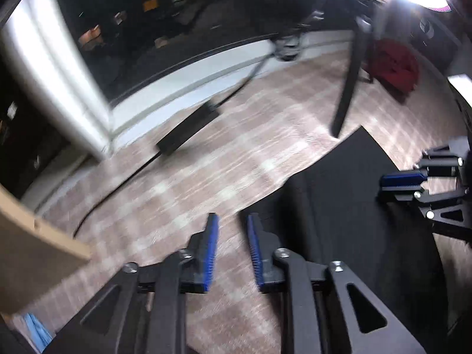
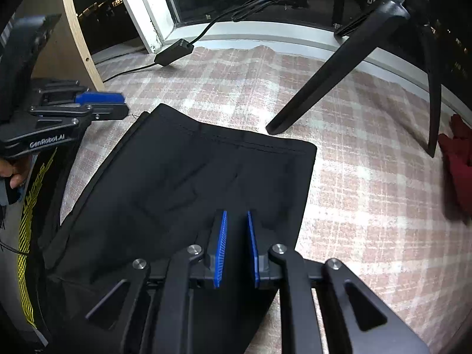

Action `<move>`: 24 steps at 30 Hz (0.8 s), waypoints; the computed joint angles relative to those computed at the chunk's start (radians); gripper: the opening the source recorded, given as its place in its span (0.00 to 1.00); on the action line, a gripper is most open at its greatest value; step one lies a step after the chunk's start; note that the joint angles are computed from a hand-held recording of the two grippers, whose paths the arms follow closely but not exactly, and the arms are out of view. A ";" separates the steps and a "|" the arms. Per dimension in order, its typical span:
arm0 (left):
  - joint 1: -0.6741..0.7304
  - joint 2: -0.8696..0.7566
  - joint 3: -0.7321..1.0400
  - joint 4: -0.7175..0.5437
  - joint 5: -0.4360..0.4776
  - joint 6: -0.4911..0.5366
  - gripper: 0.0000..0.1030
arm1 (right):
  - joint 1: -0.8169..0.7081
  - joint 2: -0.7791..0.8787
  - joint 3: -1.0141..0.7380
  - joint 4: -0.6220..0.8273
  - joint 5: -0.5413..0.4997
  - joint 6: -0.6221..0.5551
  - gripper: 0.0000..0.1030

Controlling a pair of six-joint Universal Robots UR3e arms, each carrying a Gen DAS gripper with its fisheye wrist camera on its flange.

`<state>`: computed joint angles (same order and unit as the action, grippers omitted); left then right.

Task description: Fold clothes

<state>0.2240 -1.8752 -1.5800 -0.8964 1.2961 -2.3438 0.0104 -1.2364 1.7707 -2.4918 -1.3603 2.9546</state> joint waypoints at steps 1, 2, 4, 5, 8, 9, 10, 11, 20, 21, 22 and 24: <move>-0.021 -0.009 0.000 0.014 0.029 0.002 0.33 | 0.001 0.000 0.000 -0.001 -0.002 -0.001 0.14; -0.036 -0.017 0.006 0.006 0.047 0.003 0.33 | 0.001 0.000 0.000 -0.002 -0.005 -0.003 0.14; -0.048 -0.021 0.009 -0.025 0.049 0.018 0.33 | 0.000 0.000 0.002 -0.004 -0.006 -0.005 0.14; -0.053 -0.019 0.002 -0.022 0.052 0.021 0.33 | 0.001 0.004 -0.001 -0.005 -0.005 -0.003 0.14; -0.062 -0.020 -0.006 -0.018 0.055 0.016 0.17 | 0.007 0.019 -0.015 -0.009 -0.010 0.005 0.14; -0.059 -0.018 -0.003 -0.031 0.045 0.017 0.12 | 0.011 0.023 -0.018 -0.011 -0.015 0.005 0.14; -0.057 -0.016 0.000 -0.044 0.036 0.019 0.06 | 0.014 0.022 -0.017 -0.012 -0.019 0.004 0.14; -0.052 -0.010 -0.005 -0.050 0.027 0.022 0.05 | 0.016 0.021 -0.016 -0.014 -0.022 0.002 0.14; 0.055 0.046 -0.054 -0.079 -0.017 -0.027 0.08 | 0.005 0.026 -0.026 -0.002 -0.018 0.006 0.12; 0.053 0.060 -0.074 -0.056 -0.006 -0.025 0.10 | 0.009 0.028 -0.031 0.000 -0.024 0.006 0.12; 0.054 0.074 -0.085 -0.040 0.002 -0.021 0.13 | 0.010 0.031 -0.036 0.004 -0.026 0.007 0.11; 0.072 0.100 -0.089 -0.036 -0.009 -0.006 0.16 | 0.010 0.035 -0.045 0.013 -0.028 0.011 0.11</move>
<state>0.2957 -1.7755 -1.6692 -0.9322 1.2867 -2.3496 0.0205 -1.2018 1.7252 -2.4789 -1.3887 2.9655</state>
